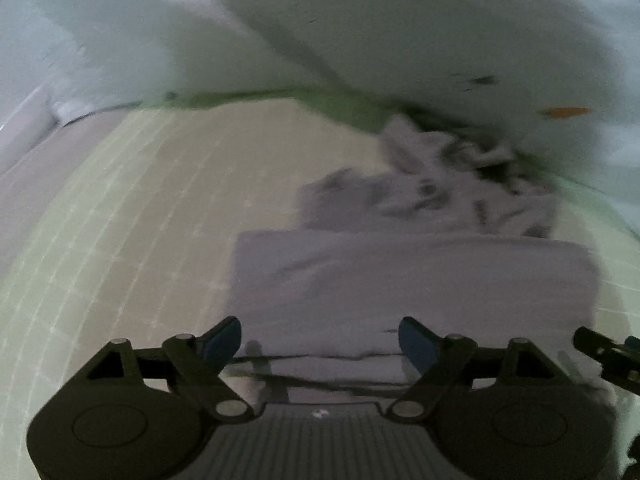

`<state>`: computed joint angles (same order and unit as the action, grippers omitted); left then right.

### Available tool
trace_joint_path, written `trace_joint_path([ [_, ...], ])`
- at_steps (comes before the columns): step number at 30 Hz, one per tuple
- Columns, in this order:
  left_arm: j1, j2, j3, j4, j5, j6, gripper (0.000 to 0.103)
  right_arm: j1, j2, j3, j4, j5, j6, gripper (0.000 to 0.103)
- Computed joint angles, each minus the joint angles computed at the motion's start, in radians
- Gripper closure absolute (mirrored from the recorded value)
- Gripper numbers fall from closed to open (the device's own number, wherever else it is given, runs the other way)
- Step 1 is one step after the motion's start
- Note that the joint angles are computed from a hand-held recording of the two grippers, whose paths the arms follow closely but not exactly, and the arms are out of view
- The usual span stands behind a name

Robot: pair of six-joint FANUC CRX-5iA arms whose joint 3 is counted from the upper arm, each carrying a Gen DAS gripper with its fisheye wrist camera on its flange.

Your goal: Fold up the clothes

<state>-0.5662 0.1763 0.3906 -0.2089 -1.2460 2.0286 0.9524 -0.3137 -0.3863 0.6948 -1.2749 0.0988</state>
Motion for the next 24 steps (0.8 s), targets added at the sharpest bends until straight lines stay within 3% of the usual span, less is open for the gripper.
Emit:
trace_joint_path([
  [7, 0.051, 0.032, -0.01, 0.028, -0.046, -0.02, 0.016, -0.019, 0.163, 0.16, -0.09, 0.095, 0.115, 0.002],
  [10, 0.07, 0.035, -0.032, 0.056, -0.04, -0.013, 0.012, -0.018, 0.206, 0.196, -0.107, 0.146, 0.155, 0.011],
  [15, 0.095, 0.031, -0.062, 0.084, -0.029, 0.005, 0.003, -0.03, 0.27, 0.269, -0.192, 0.18, 0.214, 0.041],
  [17, 0.103, 0.029, -0.069, 0.098, -0.024, -0.008, 0.001, -0.045, 0.265, 0.275, -0.246, 0.209, 0.22, 0.047],
  [19, 0.108, 0.029, -0.071, 0.105, -0.024, -0.017, 0.001, -0.058, 0.252, 0.264, -0.283, 0.26, 0.242, 0.062],
  [20, 0.104, 0.033, -0.063, 0.098, -0.03, -0.017, 0.001, -0.06, 0.255, 0.266, -0.291, 0.267, 0.263, 0.076],
  [22, 0.093, 0.04, -0.044, 0.081, -0.046, -0.02, 0.001, -0.053, 0.259, 0.273, -0.286, 0.258, 0.302, 0.083],
  [23, 0.088, 0.045, -0.034, 0.072, -0.055, -0.023, 0.002, -0.05, 0.259, 0.276, -0.285, 0.258, 0.321, 0.093],
  [24, 0.081, 0.048, -0.022, 0.06, -0.063, -0.026, 0.002, -0.049, 0.257, 0.277, -0.285, 0.259, 0.337, 0.095],
])
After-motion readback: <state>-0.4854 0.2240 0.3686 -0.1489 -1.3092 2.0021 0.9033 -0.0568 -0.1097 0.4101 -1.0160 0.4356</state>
